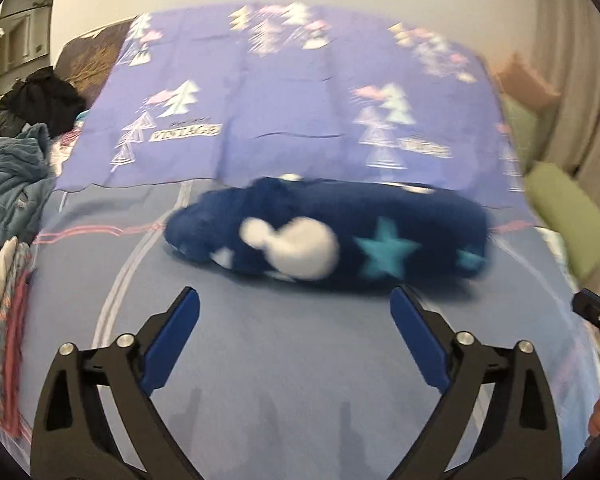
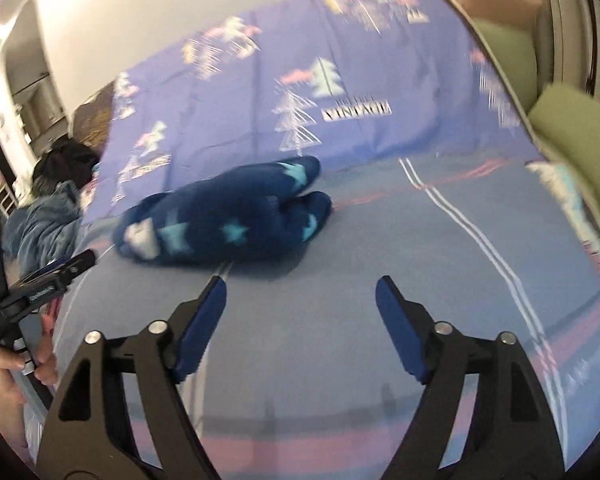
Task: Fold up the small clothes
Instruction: 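Release the rolled fleece with both grippers and pull them back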
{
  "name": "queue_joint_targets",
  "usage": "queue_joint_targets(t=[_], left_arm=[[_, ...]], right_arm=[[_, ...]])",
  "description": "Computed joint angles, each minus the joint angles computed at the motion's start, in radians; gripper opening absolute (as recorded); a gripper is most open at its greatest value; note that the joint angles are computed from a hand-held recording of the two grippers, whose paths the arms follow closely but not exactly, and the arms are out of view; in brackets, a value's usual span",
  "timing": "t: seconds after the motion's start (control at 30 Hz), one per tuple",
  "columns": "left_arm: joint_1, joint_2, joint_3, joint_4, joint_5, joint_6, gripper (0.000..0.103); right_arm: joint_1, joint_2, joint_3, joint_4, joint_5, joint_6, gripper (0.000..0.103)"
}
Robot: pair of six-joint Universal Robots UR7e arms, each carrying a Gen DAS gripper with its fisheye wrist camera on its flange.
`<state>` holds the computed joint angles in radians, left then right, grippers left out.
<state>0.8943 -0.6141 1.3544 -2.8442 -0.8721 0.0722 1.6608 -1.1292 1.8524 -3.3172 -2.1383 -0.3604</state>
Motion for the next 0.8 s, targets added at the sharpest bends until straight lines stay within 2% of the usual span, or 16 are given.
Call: queue_joint_targets(t=[0.1, 0.23, 0.33, 0.47, 0.63, 0.8], left_arm=[[-0.048, -0.070, 0.126, -0.009, 0.029, -0.074, 0.102], [-0.122, -0.150, 0.270, -0.003, 0.089, -0.177, 0.102], [-0.182, -0.200, 0.368, -0.007, 0.152, -0.184, 0.102], [-0.258, -0.274, 0.488, -0.056, 0.196, -0.144, 0.102], [-0.322, -0.360, 0.588, -0.061, 0.209, -0.193, 0.102], [-0.362, -0.409, 0.652, -0.050, 0.224, -0.230, 0.102]], right_arm=[[0.065, -0.063, 0.124, -0.076, -0.068, -0.005, 0.087], [0.126, -0.089, 0.218, -0.149, -0.148, -0.006, 0.088], [0.166, -0.121, 0.275, -0.165, -0.182, 0.029, 0.088], [0.212, -0.139, 0.314, -0.205, -0.235, 0.033, 0.091], [0.261, -0.175, 0.361, -0.186, -0.264, 0.087, 0.092], [0.303, -0.168, 0.381, -0.223, -0.316, 0.070, 0.093]])
